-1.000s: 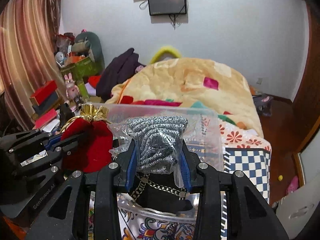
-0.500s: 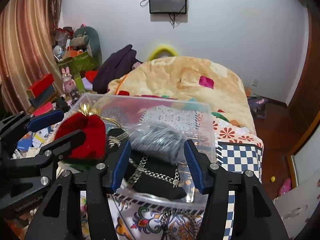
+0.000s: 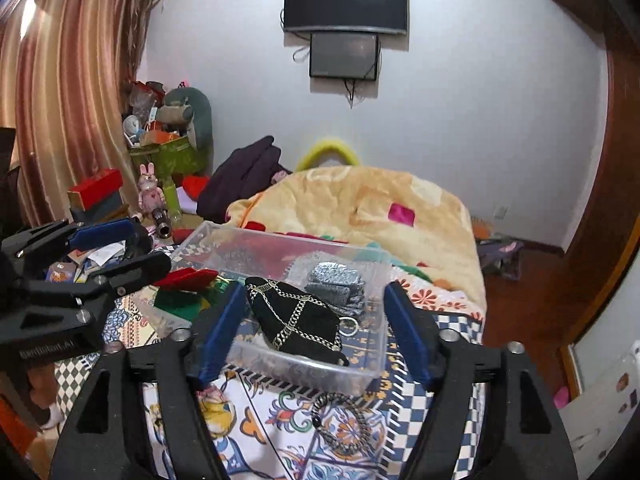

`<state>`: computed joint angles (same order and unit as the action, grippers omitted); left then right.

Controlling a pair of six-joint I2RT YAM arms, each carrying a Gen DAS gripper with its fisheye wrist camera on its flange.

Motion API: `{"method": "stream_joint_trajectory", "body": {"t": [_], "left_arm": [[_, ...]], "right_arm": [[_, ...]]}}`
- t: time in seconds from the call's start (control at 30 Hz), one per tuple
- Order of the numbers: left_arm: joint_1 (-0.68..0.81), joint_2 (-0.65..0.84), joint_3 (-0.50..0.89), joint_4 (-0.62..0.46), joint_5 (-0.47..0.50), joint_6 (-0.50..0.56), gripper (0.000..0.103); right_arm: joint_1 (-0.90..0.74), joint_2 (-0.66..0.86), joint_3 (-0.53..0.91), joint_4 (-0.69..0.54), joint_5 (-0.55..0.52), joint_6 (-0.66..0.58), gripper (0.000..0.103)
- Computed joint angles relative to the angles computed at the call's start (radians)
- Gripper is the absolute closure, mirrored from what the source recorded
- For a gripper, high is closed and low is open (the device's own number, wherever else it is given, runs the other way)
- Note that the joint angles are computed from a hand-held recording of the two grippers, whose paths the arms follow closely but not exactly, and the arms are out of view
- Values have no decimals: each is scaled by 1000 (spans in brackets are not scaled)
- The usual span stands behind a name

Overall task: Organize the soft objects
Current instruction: 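Drop the red pouch into the box with left tool while right drops silver bag, then grasp the floral scrunchie with left tool while right grasps the beaded bracelet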

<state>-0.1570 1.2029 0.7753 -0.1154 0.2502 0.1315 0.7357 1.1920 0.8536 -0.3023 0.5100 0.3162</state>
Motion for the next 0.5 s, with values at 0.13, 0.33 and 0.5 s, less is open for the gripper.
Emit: {"method": "stream_joint_trajectory", "body": {"t": [0.13,0.33,0.5], "left_arm": [[30,-46,-35,-28,39,14,28],[44,-48,-101,-57,61,35,23],[11,-7,-162,-49,38,48,23]], "right_arm": [[18,-21,-39,-14,37,5,31],[-24,-10,-122,-42,-12,32,31],[-56,49,-178,-29,-69,65,31]]}}
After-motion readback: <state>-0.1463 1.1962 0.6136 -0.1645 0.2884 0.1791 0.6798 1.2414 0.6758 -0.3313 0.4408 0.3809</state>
